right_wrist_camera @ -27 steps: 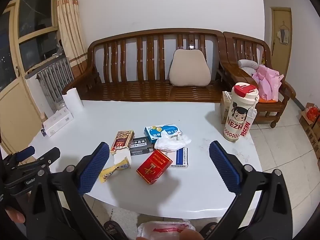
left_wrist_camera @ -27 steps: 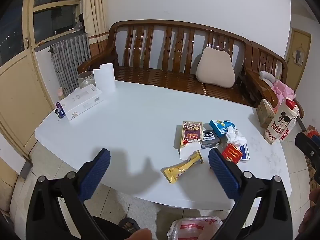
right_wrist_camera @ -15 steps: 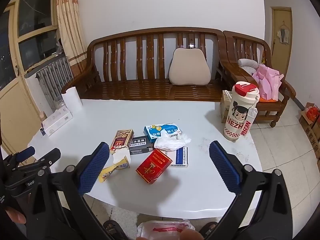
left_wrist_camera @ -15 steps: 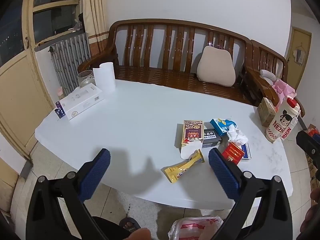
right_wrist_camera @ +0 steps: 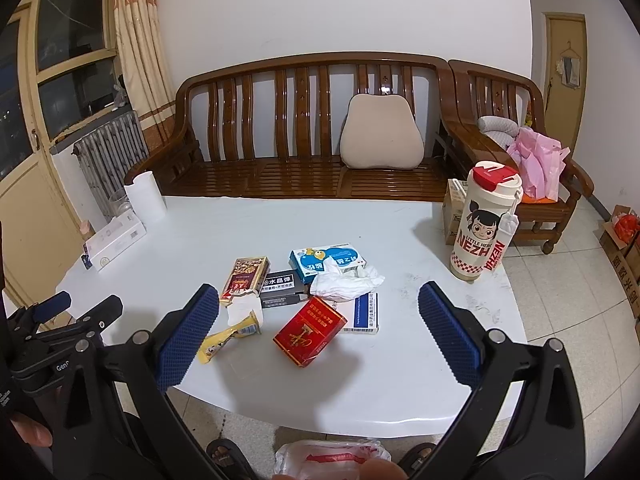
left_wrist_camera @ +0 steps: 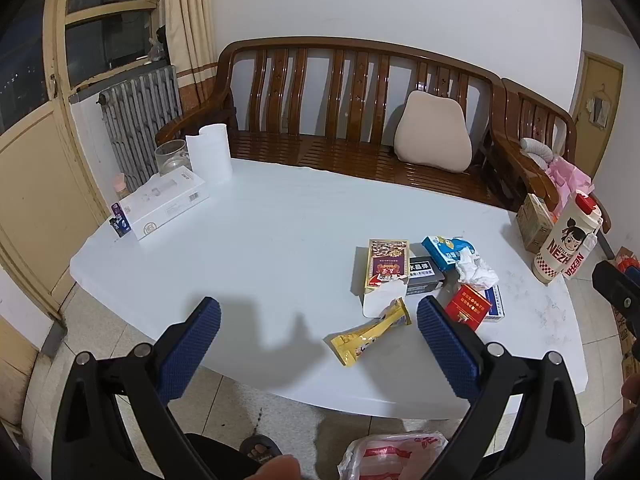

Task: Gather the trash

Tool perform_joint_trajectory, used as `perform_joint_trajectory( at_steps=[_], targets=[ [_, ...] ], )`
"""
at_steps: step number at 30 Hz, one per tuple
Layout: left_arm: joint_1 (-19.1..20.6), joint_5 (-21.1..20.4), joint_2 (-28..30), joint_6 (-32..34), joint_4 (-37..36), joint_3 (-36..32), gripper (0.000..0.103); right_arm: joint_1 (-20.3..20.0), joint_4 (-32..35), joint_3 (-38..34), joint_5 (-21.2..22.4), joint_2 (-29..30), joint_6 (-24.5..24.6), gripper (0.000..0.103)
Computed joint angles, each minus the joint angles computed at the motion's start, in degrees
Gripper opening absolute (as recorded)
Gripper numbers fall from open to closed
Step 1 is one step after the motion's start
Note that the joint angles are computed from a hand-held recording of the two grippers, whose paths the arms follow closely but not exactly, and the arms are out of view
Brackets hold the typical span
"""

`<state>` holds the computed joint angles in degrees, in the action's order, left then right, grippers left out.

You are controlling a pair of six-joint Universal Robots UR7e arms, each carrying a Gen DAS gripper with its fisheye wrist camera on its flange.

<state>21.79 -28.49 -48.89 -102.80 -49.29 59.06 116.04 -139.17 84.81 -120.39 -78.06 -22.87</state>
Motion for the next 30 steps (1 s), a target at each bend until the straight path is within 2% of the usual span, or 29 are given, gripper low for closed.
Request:
perform_joint_trajectory(
  at_steps=[30],
  targets=[
    [0.0,0.0,0.0,-0.1,0.4,0.0,0.096,-0.1,0.5,-0.5,0.6,0.1,0.3,0.098]
  ],
)
